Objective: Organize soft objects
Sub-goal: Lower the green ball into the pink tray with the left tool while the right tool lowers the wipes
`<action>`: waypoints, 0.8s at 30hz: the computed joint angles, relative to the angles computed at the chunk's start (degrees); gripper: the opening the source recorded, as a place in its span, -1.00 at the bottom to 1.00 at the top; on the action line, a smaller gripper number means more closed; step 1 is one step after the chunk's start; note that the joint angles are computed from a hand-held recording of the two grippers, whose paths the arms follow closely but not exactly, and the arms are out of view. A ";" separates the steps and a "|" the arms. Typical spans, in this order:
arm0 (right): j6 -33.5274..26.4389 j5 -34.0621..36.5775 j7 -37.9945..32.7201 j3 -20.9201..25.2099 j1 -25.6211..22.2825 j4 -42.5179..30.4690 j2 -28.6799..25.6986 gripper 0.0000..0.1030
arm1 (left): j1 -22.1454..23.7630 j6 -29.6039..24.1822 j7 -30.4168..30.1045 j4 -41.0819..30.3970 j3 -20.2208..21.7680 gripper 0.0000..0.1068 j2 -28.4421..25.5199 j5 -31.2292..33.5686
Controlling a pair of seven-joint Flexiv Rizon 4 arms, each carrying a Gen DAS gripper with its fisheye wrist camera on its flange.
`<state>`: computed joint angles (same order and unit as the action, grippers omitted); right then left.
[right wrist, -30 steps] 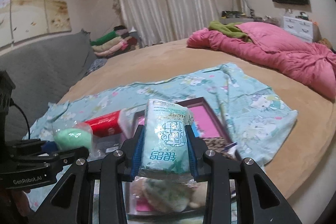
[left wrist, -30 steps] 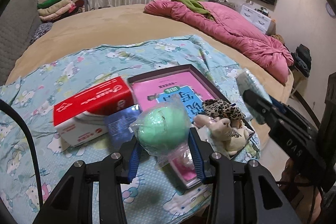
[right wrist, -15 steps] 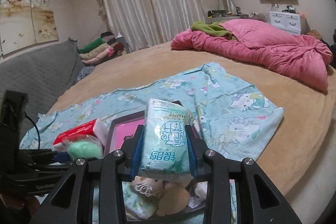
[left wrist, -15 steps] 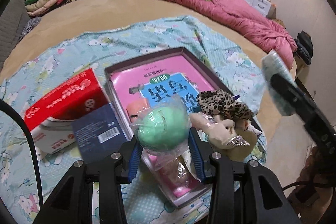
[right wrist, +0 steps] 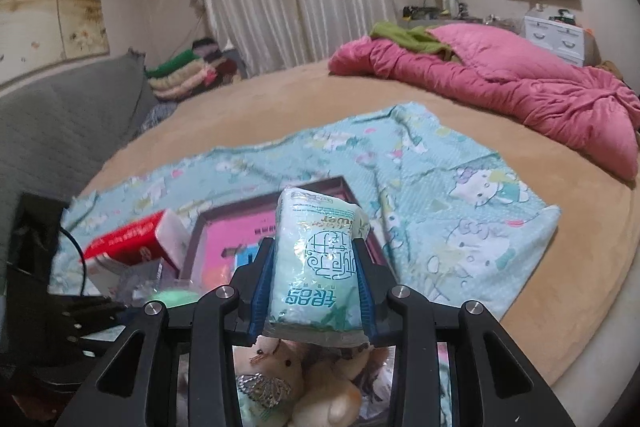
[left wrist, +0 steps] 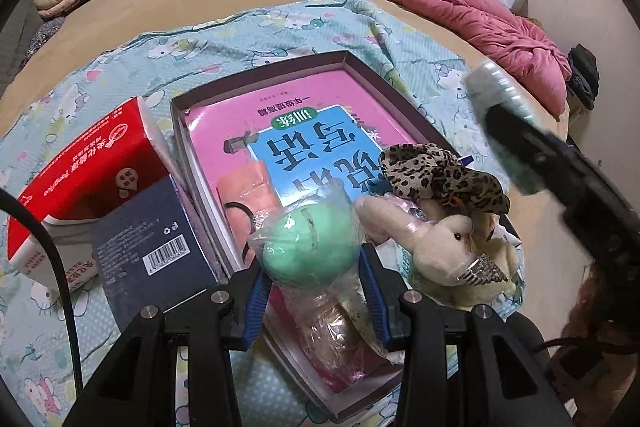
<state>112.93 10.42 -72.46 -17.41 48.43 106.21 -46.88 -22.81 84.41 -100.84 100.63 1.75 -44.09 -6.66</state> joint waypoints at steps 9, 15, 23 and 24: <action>-4.20 -4.00 2.27 0.62 -1.66 -2.77 -2.79 -0.26 | 0.47 0.01 0.43 -0.49 -0.62 -0.19 -0.83 -0.05; -7.49 -8.27 4.21 2.09 -3.65 -3.85 -3.78 -0.26 | 1.01 0.33 0.95 -0.46 -1.25 -0.18 -1.06 -0.43; -6.62 -11.23 5.40 2.59 -4.59 -3.72 -4.63 -0.19 | 2.58 1.79 1.75 0.67 -3.11 -0.17 -1.20 -1.59; -6.39 -11.20 5.46 2.61 -4.63 -3.66 -4.65 -0.18 | 2.92 2.13 1.98 0.87 -3.51 -0.17 -1.22 -1.75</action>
<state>106.54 -0.79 -67.00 -14.81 43.80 102.55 -51.53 -19.88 86.54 -98.85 101.50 -1.76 -45.31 -8.41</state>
